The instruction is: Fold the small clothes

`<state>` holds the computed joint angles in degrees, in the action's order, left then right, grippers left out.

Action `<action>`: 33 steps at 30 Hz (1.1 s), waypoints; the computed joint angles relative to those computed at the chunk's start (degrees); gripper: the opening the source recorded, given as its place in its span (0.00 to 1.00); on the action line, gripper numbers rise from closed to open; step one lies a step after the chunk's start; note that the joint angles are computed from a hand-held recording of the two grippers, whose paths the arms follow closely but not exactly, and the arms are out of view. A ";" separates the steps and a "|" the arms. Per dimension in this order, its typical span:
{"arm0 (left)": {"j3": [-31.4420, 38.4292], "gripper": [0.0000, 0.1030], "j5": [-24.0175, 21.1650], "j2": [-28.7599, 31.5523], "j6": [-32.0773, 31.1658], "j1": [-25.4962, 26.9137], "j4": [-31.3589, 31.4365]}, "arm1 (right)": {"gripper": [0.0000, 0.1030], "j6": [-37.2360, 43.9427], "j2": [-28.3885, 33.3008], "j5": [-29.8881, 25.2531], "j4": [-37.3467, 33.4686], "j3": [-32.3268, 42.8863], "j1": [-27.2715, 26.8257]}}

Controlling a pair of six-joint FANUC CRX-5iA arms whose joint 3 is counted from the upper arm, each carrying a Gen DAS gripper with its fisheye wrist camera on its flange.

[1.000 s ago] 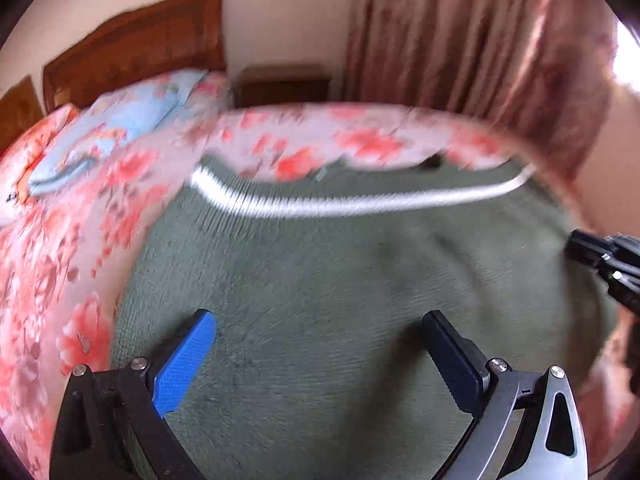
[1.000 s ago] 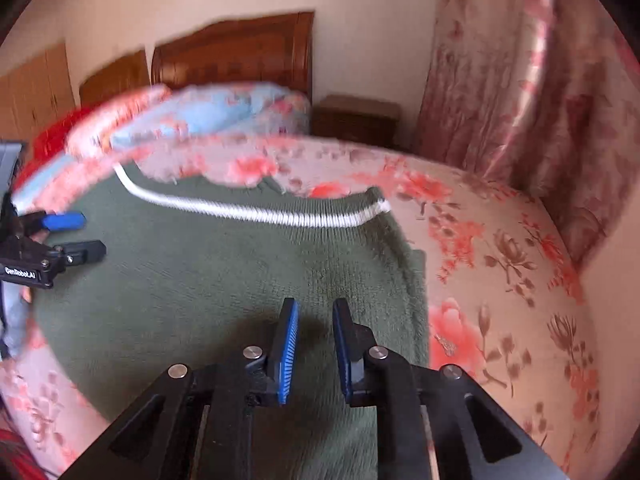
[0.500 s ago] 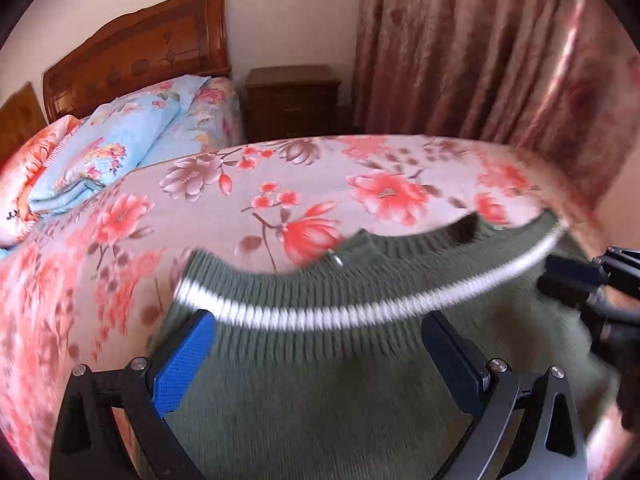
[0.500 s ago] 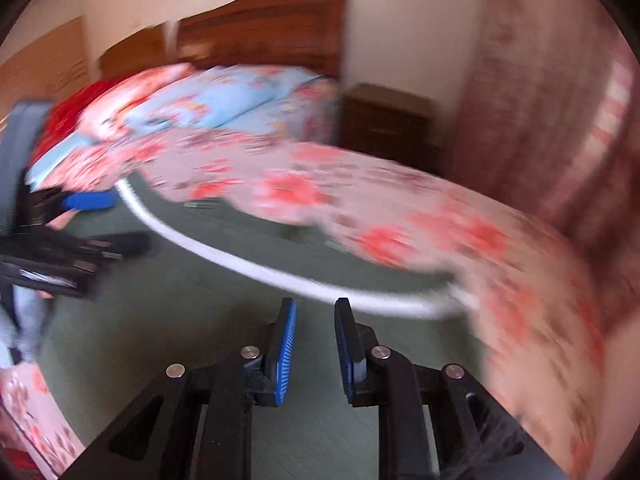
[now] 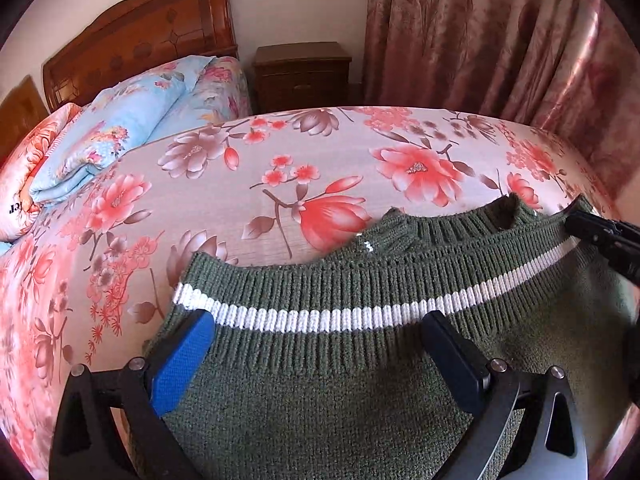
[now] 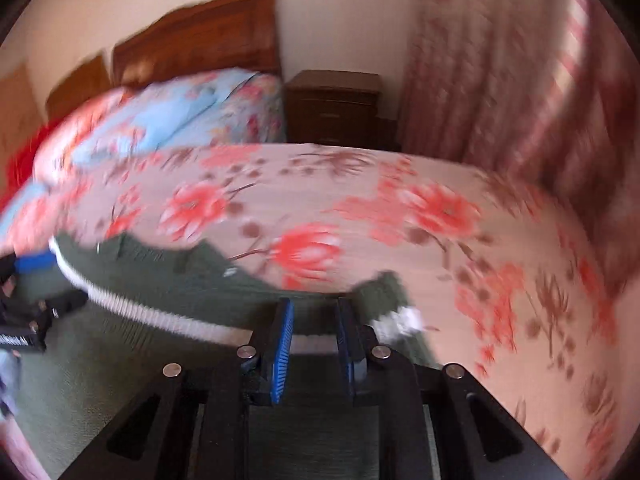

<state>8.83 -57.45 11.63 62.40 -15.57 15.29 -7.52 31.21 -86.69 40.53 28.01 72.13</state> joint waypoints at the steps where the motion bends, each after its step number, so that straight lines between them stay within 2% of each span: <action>1: -0.06 1.00 0.07 -0.03 -0.05 -0.01 0.03 | 0.19 -1.91 -1.24 1.53 0.50 -2.14 0.12; 5: -0.17 1.00 0.08 -0.08 -0.11 0.04 0.26 | 0.19 -2.43 -1.38 2.01 1.44 -3.06 0.26; 10: -0.25 1.00 -0.24 0.05 -0.66 0.41 1.49 | 0.20 -10.63 -7.39 10.94 3.46 -12.69 -0.29; 16: -0.88 1.00 -0.39 -0.02 -1.80 1.25 4.17 | 0.19 -16.28 -10.95 17.04 5.88 -18.58 -0.51; 17: -1.49 1.00 0.18 -0.66 -1.34 1.41 4.46 | 0.19 -17.06 -11.03 16.46 6.02 -18.44 -0.29; 20: -6.69 1.00 4.11 -5.99 -1.86 1.99 5.75 | 0.24 -14.78 -6.22 5.46 5.88 -9.62 2.24; 22: -11.42 1.00 5.18 -10.19 -5.86 2.53 9.10 | 0.24 -11.69 -3.56 3.91 7.43 -4.99 4.14; 24: -14.50 1.00 5.79 -13.47 -7.74 2.11 8.05 | 0.25 -6.11 0.06 2.20 6.52 1.25 5.29; 26: -16.16 1.00 4.74 -15.30 -7.61 1.69 5.39 | 0.24 3.66 5.78 -0.86 3.67 10.67 6.29; 28: -17.39 1.00 2.85 -16.03 -7.87 2.01 4.09 | 0.24 10.72 11.31 -6.30 1.68 19.16 7.07; 30: -20.66 1.00 3.57 -17.61 -10.85 3.77 7.31 | 0.25 12.25 12.20 -7.68 1.44 18.71 8.10; 33: -22.71 1.00 3.32 -18.44 -13.64 6.20 9.97 | 0.25 5.15 5.93 -4.33 2.79 7.54 10.01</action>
<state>-13.88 -54.13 -6.81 48.77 -9.37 25.26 -2.37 37.14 -91.02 43.32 35.55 82.14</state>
